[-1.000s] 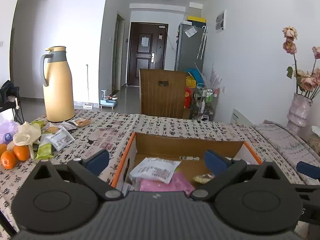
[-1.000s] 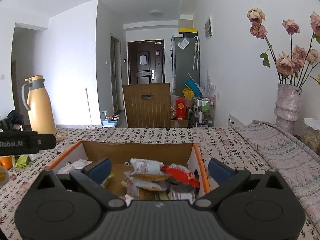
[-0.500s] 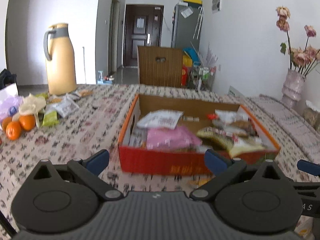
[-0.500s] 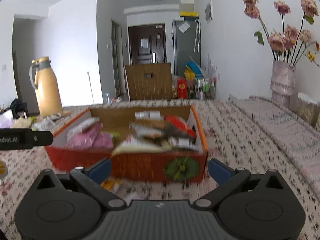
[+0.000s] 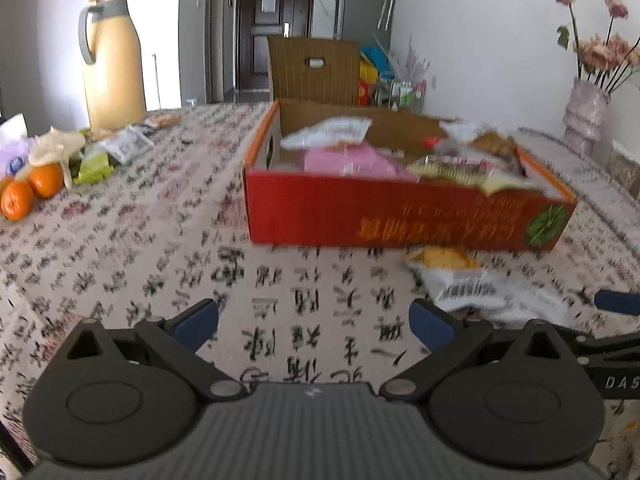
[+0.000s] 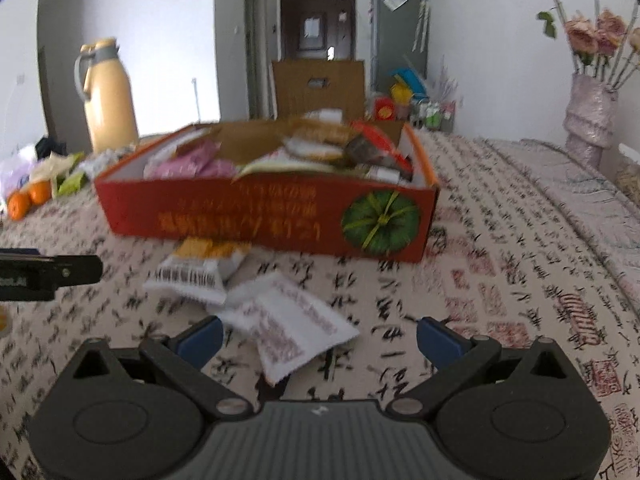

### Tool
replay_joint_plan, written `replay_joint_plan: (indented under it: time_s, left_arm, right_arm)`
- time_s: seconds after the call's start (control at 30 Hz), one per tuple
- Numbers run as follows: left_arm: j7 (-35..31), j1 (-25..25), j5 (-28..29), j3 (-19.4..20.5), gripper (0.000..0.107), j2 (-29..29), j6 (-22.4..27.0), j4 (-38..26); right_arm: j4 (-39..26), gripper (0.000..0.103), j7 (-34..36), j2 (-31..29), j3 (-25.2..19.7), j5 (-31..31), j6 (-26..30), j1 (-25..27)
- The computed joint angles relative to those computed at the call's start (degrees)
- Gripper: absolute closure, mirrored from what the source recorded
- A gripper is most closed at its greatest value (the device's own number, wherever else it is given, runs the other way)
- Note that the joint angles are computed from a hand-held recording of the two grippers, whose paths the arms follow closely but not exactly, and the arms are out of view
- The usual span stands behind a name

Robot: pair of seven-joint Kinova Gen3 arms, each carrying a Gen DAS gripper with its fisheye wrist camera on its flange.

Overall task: Organize snacks
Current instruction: 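Move both tools back toward the packets in front of the box, then grasp the flat white packet with the right gripper, then grasp the cracker packet with the left gripper while the right holds its packet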

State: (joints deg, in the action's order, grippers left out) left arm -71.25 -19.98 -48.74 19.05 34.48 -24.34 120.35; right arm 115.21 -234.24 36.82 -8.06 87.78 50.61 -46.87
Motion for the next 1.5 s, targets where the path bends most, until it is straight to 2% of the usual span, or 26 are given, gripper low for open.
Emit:
replay_joint_plan:
  time_s: [0.07, 0.23, 0.33, 0.47, 0.67, 0.77, 0.83, 0.87, 0.9, 1.2, 1.5]
  left_arm:
    - [0.1, 0.3, -0.1, 0.0, 0.004, 0.7, 0.9, -0.6]
    - [2.8, -3.0, -3.7, 4.0, 0.004, 1.9, 3.5, -1.7]
    - [4.2, -4.4, -5.3, 5.8, 0.004, 2.4, 4.9, -2.2]
    - [5.5, -6.3, -6.7, 8.1, 0.004, 3.2, 6.2, -2.8]
    - [5.9, -7.5, -6.6, 9.5, 0.004, 3.7, 6.7, -3.1]
    - [5.9, -7.8, -6.7, 10.0, 0.004, 4.0, 7.0, -3.2]
    - [6.1, -8.3, -7.0, 10.9, 0.004, 4.2, 7.8, -3.5]
    - [6.3, -8.7, -7.3, 11.5, 0.004, 4.4, 8.3, -3.6]
    - [6.3, -9.2, -7.4, 12.1, 0.004, 4.6, 8.8, -3.8]
    - [1.8, -11.3, -3.2, 15.7, 0.004, 5.8, 11.3, -4.2]
    - [-4.3, -10.7, 4.5, 15.8, 0.004, 5.2, 12.1, -4.0]
  right_arm:
    - [-1.3, 0.0, 3.1, 0.4, 0.1, -1.3, -1.2, 1.0]
    - [-3.9, 0.0, 8.9, 1.0, 1.7, -3.0, -5.9, 3.2]
    - [-4.3, 0.0, 8.6, 0.8, 2.6, -2.1, -8.7, 4.5]
    - [-3.9, 0.0, 4.0, 2.3, 3.7, 1.0, -6.7, 3.1]
    - [-2.5, 0.001, 1.6, 1.9, 2.0, 4.0, -6.1, 4.7]
    - [-1.9, 0.012, 0.0, 2.1, 1.1, 4.8, -4.0, 4.4]
    - [-1.6, 0.031, -1.0, 2.2, 0.7, 4.6, -2.3, 3.9]
    - [-1.6, 0.037, -1.5, 2.3, 0.7, 4.1, -1.4, 3.6]
    - [-1.5, 0.049, -2.0, 2.3, 0.6, 3.8, -0.6, 3.3]
    - [-1.3, 0.055, -4.4, 2.4, 1.2, 1.0, 1.5, 2.2]
    - [1.6, 0.057, -14.4, 2.3, 0.7, 4.0, 4.0, 2.3]
